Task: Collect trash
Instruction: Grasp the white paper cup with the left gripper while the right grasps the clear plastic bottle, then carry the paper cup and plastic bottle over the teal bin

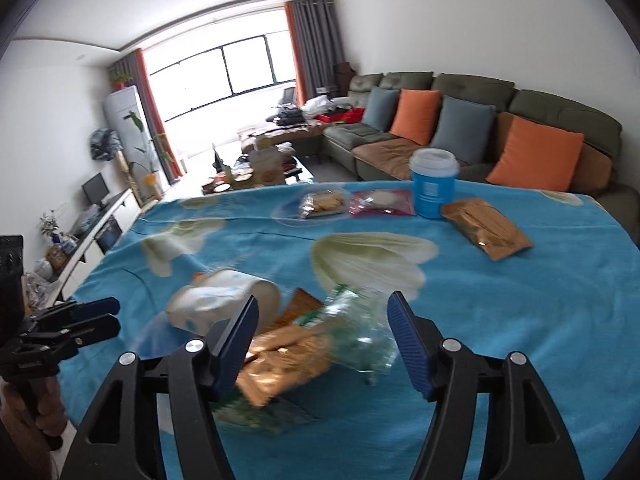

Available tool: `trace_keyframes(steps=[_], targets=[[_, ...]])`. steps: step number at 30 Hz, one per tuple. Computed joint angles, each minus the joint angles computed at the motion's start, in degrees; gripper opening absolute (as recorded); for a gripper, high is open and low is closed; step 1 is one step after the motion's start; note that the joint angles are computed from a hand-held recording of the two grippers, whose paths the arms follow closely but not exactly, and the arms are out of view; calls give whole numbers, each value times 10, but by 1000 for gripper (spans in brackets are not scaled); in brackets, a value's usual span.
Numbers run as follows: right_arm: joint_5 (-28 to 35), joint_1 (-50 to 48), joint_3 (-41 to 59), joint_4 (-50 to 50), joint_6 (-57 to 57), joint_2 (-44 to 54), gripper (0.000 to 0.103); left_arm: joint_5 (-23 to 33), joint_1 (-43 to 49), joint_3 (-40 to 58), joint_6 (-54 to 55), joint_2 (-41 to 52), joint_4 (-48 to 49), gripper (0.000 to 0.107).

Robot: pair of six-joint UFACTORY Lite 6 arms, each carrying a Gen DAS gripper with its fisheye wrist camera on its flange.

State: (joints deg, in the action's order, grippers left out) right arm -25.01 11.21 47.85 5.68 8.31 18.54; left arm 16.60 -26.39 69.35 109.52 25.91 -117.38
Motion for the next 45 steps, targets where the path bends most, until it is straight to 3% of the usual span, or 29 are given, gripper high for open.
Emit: trace_keyframes(steps=[10, 12, 16, 19, 21, 24, 29, 40, 45], targets=[[7, -39, 12, -67, 35, 42, 63, -1, -18, 187, -340, 138, 322, 54], [10, -48, 12, -91, 57, 40, 49, 4, -18, 220, -401, 163, 378, 54], [7, -65, 4, -137, 98, 34, 40, 26, -15, 271, -456, 202, 428, 51], [4, -71, -4, -143, 99, 24, 32, 41, -15, 300, -477, 223, 450, 44], [2, -75, -10, -150, 104, 16, 25, 47, -17, 315, -482, 234, 456, 38], [0, -82, -14, -160, 109, 9, 23, 59, -18, 324, -467, 239, 445, 26], [-4, -90, -24, -172, 117, -3, 9, 58, -28, 328, -452, 241, 439, 18], [-15, -100, -44, -183, 125, -34, 9, 39, -37, 269, -307, 194, 311, 5], [-24, -94, -58, -194, 137, -62, 9, 32, -37, 223, -235, 154, 249, 4]])
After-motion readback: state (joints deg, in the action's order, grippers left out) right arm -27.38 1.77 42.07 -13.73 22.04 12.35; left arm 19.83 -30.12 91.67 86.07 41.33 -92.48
